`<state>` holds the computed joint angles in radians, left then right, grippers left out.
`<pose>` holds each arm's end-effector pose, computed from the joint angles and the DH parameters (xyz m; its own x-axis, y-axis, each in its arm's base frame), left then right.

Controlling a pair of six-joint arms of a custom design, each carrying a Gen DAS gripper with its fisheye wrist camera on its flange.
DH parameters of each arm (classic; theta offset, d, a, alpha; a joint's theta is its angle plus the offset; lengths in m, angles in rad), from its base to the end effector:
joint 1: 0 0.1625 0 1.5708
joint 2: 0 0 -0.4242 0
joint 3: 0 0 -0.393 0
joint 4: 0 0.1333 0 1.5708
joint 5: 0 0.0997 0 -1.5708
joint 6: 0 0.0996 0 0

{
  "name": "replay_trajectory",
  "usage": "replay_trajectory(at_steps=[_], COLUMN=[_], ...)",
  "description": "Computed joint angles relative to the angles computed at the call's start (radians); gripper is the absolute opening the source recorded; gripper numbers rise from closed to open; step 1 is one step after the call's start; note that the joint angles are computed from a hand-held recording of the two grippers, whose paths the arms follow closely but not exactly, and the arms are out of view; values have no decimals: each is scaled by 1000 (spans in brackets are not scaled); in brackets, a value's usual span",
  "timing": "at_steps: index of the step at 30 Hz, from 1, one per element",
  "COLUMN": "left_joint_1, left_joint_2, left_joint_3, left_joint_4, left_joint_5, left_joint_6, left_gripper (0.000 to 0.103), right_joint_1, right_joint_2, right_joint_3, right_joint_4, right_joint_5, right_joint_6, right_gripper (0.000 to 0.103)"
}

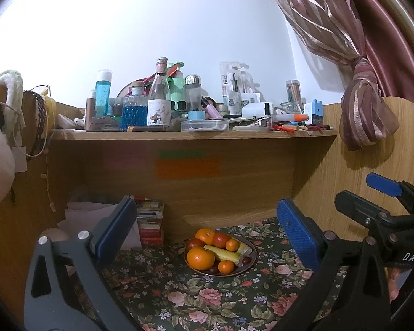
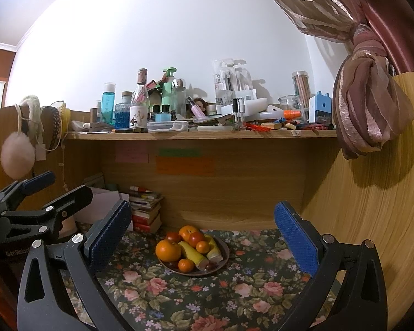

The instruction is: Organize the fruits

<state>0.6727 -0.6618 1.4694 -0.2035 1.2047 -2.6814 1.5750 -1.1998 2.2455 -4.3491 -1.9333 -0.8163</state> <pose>-0.3845 -0.5223 0.0043 -0.5304 0.6470 -0.5477 0.7588 0.0743 -0.6471 0.0998 -0.4262 0.3312 -0.6419 0.3544 0.6800 -0.6819 0.1418 -0.7176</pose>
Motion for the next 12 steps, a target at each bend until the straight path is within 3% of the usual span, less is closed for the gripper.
replay_trajectory(at_steps=[12], left_joint_1=[6], left_joint_2=[16], left_joint_3=[-21], left_joint_4=[31], left_joint_5=[12], left_joint_6=[-13], left_gripper=[103], right_joint_1=[-2], right_joint_2=[3], right_joint_3=[-7], right_joint_4=[15], right_joint_5=[-3], right_joint_6=[-2], right_gripper=[103])
